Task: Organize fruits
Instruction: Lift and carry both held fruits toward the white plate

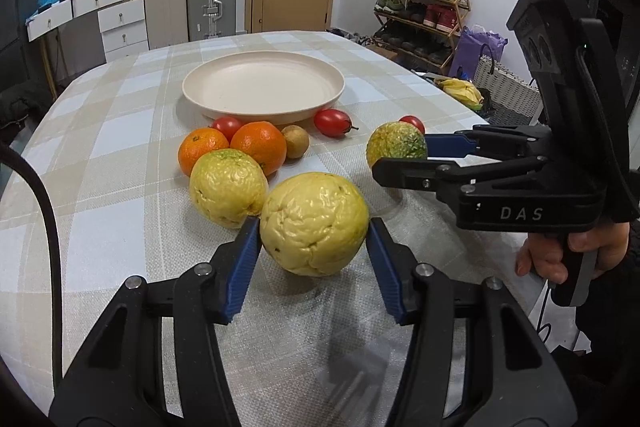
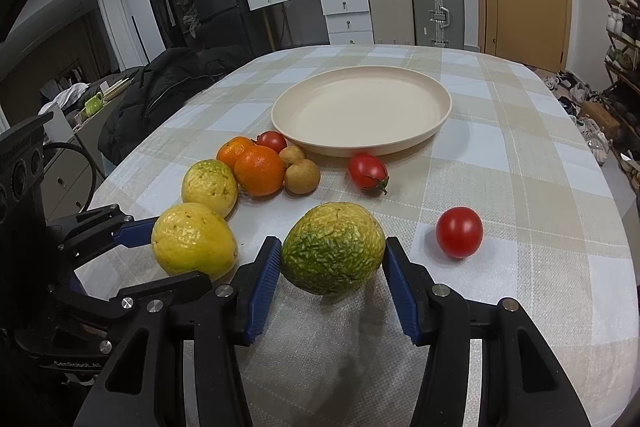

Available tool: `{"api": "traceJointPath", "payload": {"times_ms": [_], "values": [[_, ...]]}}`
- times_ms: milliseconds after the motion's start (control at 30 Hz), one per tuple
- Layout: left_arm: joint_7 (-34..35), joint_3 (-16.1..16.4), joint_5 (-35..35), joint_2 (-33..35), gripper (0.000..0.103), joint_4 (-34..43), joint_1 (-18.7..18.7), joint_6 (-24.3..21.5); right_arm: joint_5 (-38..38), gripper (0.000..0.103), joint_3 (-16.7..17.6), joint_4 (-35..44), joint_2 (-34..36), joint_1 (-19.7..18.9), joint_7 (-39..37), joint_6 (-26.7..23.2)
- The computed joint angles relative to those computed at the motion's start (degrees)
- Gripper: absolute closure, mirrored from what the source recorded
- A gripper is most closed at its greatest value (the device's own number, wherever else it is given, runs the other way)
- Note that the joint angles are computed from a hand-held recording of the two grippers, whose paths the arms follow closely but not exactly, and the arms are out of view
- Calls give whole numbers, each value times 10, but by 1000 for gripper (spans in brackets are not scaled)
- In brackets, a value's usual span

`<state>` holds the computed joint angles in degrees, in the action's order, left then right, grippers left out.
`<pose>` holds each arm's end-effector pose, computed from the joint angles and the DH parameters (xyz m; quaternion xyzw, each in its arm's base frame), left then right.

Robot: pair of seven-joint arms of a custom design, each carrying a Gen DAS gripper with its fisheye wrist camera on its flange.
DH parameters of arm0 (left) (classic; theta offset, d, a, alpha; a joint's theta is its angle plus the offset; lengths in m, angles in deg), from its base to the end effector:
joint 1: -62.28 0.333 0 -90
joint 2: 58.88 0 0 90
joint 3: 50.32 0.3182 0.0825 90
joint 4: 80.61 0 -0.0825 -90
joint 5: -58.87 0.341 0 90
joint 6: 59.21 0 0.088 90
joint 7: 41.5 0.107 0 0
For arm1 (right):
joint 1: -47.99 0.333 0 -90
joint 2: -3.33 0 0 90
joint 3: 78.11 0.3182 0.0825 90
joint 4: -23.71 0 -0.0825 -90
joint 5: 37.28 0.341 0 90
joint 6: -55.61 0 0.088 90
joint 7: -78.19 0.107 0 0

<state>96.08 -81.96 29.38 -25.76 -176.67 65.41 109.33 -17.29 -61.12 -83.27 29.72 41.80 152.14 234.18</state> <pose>0.6481 -0.2304 0.4056 -0.3971 0.8161 -0.4014 0.1231 0.6509 0.0661 0.3976 -0.6612 0.6363 -0.1942 0.3468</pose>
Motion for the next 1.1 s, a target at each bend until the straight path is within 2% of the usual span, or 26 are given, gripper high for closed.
{"api": "traceJointPath", "payload": {"times_ms": [267, 567, 833, 1100], "values": [[34, -54, -31, -6, 52, -22, 42, 48, -20, 50, -16, -17, -12, 14, 12, 19], [28, -90, -19, -3, 52, -24, 72, 75, -43, 50, 1, -30, -22, -1, 27, 41], [-15, -81, 19, 12, 52, 17, 64, 82, -64, 50, 3, -20, -21, -8, 46, 44], [-85, -25, 72, 40, 52, 90, 16, 70, -72, 50, -4, 4, -17, -5, 54, 35]]}}
